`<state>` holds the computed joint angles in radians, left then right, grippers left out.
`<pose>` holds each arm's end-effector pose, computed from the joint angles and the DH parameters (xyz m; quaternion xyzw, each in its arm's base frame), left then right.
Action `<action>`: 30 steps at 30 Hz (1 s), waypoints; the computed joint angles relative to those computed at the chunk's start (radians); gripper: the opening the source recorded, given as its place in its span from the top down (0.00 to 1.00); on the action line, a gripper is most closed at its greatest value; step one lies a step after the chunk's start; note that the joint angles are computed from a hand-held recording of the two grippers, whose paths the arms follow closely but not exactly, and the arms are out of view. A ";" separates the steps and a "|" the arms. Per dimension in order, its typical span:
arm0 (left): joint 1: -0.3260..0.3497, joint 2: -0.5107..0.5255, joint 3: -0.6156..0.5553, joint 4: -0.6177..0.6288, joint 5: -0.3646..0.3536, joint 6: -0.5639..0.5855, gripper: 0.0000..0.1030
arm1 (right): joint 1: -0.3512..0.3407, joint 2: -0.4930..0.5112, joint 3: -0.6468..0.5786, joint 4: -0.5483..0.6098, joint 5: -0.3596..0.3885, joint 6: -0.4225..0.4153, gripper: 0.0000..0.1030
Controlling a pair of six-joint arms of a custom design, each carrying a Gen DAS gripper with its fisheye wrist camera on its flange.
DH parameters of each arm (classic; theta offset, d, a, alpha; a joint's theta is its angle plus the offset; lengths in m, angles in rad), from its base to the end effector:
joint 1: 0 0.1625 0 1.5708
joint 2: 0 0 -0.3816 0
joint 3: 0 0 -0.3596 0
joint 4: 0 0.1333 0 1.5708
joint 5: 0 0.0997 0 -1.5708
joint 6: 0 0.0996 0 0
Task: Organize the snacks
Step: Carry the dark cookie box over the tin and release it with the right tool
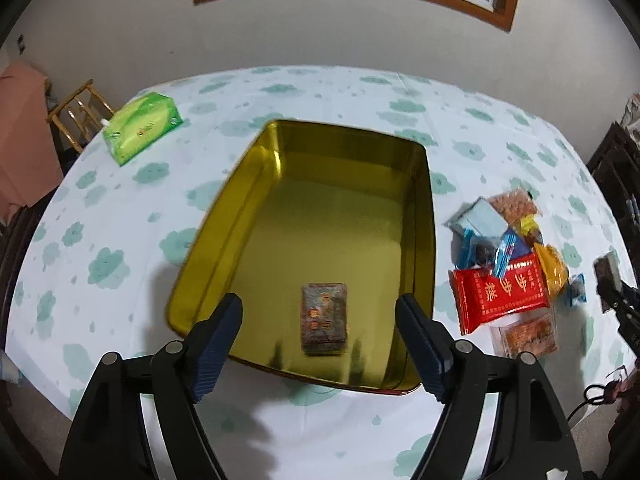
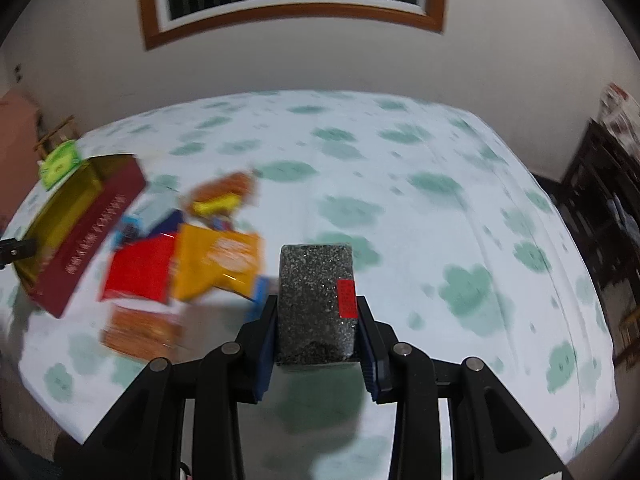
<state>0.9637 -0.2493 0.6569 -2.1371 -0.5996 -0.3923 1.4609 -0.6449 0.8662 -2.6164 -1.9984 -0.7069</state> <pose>-0.2835 -0.7860 0.0744 0.0577 0.8805 -0.2845 0.3748 0.0048 -0.7953 0.3246 0.1821 -0.8808 0.2821 0.3339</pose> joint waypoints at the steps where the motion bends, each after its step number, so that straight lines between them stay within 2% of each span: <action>1: -0.002 -0.015 0.027 -0.019 0.010 -0.003 0.23 | 0.006 0.003 -0.002 0.007 0.009 -0.004 0.65; 9: 0.008 -0.142 0.211 -0.051 0.049 -0.125 0.22 | 0.084 0.076 -0.066 0.149 0.102 -0.039 0.65; 17: 0.023 -0.240 0.355 -0.073 0.056 -0.218 0.22 | 0.160 0.184 -0.156 0.240 0.152 -0.096 0.65; 24: 0.034 -0.292 0.427 -0.074 0.064 -0.272 0.22 | 0.200 0.298 -0.293 0.331 0.149 -0.113 0.65; 30: 0.043 -0.301 0.443 -0.072 0.048 -0.292 0.22 | 0.217 0.370 -0.387 0.379 0.122 -0.137 0.65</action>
<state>1.0066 -0.5505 1.1000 -2.2089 -0.5515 -0.6840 1.6777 -0.2749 0.4792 -2.2370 -1.8767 -0.8434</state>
